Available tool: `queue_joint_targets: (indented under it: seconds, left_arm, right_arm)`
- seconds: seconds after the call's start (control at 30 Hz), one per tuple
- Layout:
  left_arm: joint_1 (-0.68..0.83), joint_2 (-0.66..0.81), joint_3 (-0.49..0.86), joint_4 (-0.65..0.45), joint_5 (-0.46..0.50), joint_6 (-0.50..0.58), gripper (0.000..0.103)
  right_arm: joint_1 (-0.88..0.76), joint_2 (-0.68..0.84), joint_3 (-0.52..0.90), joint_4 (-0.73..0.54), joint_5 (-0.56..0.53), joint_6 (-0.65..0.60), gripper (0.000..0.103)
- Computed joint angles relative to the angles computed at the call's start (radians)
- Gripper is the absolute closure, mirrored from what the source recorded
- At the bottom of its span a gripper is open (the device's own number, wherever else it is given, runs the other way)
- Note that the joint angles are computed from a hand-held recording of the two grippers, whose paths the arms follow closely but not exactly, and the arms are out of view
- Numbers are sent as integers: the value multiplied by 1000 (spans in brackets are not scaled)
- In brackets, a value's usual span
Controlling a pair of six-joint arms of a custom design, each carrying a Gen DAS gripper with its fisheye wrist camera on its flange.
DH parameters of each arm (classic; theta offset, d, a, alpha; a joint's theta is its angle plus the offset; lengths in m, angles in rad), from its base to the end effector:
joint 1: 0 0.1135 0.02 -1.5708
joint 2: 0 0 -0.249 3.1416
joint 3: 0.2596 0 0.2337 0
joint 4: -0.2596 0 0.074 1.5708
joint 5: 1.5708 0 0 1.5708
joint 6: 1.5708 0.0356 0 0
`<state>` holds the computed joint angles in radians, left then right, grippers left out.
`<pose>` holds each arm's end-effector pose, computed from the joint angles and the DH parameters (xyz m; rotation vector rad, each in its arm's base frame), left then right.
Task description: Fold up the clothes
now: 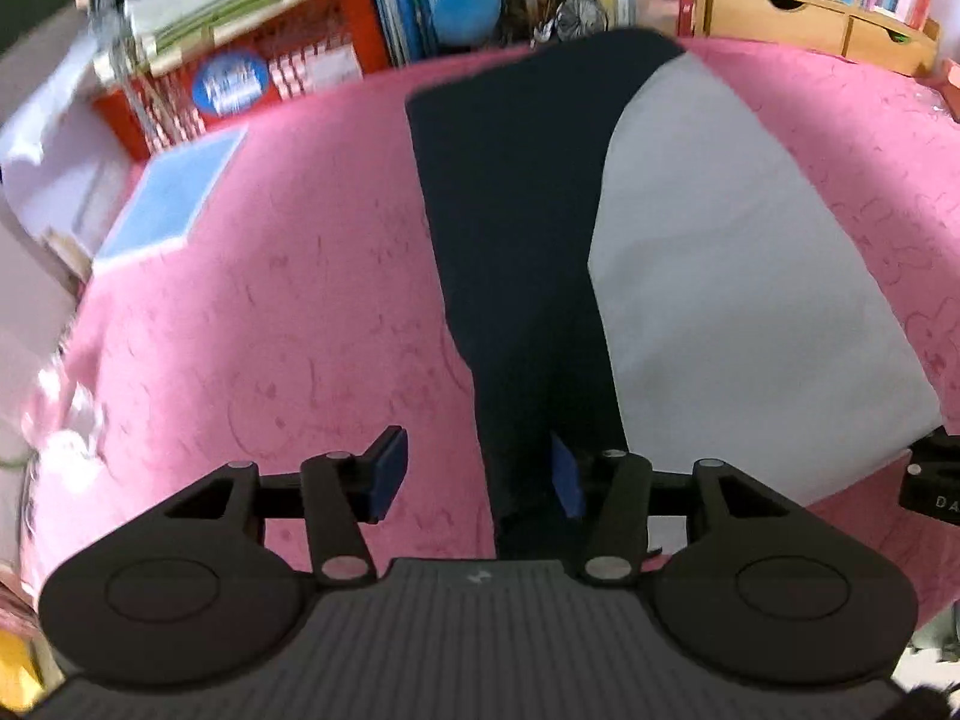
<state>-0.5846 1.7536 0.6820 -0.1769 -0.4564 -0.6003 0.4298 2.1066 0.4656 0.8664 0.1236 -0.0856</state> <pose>0.2252 -0.1302 0.0883 -0.1191 2.6110 0.2661 0.2466 0.1082 0.0216 -0.5368 2.2756 0.0258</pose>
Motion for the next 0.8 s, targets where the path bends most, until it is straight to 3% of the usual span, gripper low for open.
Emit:
queue_joint_targets:
  seconds: [0.2, 0.43, 0.63, 0.8]
  left_arm:
    - [-16, 43, 32, -39, 2, 2, 52]
    - [6, 50, 21, -23, 40, -6, 49]
    - [26, 33, -20, 21, 69, -18, 44]
    - [54, 13, -76, 83, 101, -34, 32]
  right_arm:
    - [-37, 31, -11, 55, -59, -9, 0]
    - [-99, 24, 29, -29, -170, -44, 0]
    - [-77, 16, 29, -40, -135, -41, 0]
    - [-40, -15, 50, -113, -80, -59, 0]
